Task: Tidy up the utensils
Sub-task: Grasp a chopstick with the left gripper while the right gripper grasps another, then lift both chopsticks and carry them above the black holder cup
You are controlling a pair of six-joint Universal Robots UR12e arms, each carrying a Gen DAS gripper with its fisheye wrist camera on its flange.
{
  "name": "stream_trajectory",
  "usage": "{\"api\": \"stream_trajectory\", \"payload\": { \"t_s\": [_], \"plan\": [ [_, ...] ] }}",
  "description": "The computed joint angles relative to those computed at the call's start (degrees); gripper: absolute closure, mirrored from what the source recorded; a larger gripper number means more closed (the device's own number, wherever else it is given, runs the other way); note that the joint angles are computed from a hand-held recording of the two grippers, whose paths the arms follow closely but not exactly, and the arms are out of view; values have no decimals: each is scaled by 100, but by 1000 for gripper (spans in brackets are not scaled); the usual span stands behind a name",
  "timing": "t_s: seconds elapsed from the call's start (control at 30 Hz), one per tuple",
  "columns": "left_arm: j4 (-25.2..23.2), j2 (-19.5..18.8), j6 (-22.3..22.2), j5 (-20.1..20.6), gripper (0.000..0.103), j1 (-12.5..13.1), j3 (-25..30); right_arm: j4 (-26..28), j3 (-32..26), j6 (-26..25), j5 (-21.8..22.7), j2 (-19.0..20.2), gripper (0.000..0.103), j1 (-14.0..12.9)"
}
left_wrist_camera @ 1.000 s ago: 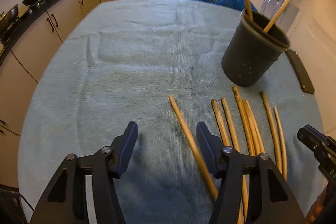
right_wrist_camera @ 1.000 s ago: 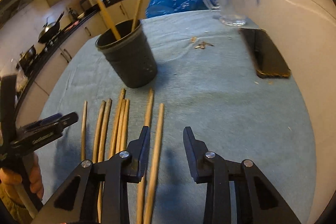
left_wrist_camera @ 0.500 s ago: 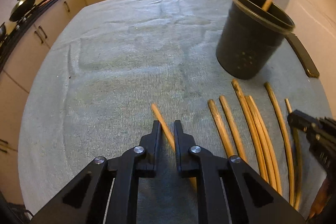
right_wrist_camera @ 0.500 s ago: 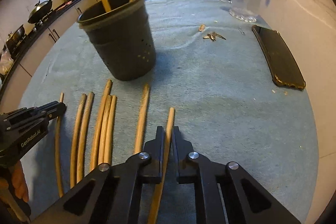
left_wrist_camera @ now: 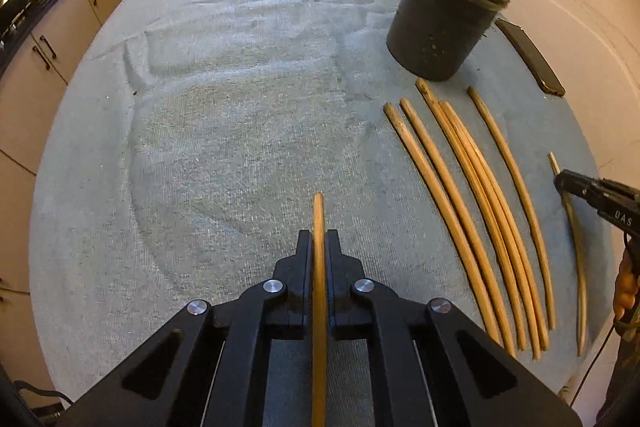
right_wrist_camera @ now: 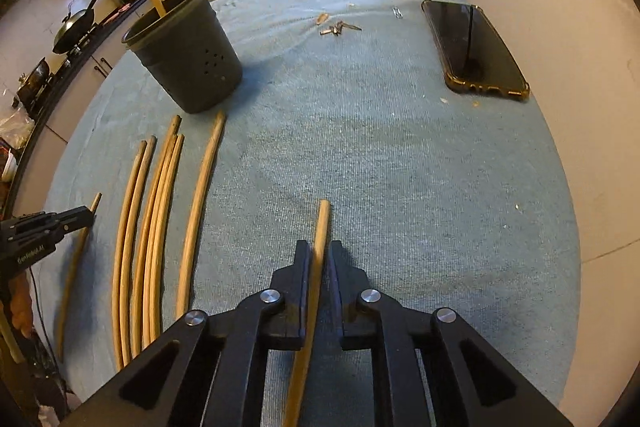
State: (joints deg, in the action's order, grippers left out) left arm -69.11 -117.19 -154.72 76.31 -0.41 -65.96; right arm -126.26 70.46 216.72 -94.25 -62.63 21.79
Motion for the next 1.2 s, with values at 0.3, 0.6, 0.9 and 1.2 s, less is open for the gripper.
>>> {"api": "stream_trajectory", "payload": {
  "t_s": [0.3,0.6,0.9,1.2],
  "plan": [
    [-61,-228,283,644,97,-252,330,772,-622,-55,96,303,90,-72],
    [175,-194,242,457,98,-210,213,1718,-1395,-288,-439,682,94,62],
    [1176,335,-199,-133,99,8,-480,-97,-388,129,-396,141,98,108],
    [2143,1005,-524,-1060,99,250,-1159,-1530,77,165,-809,-204,98,345]
  ]
}}
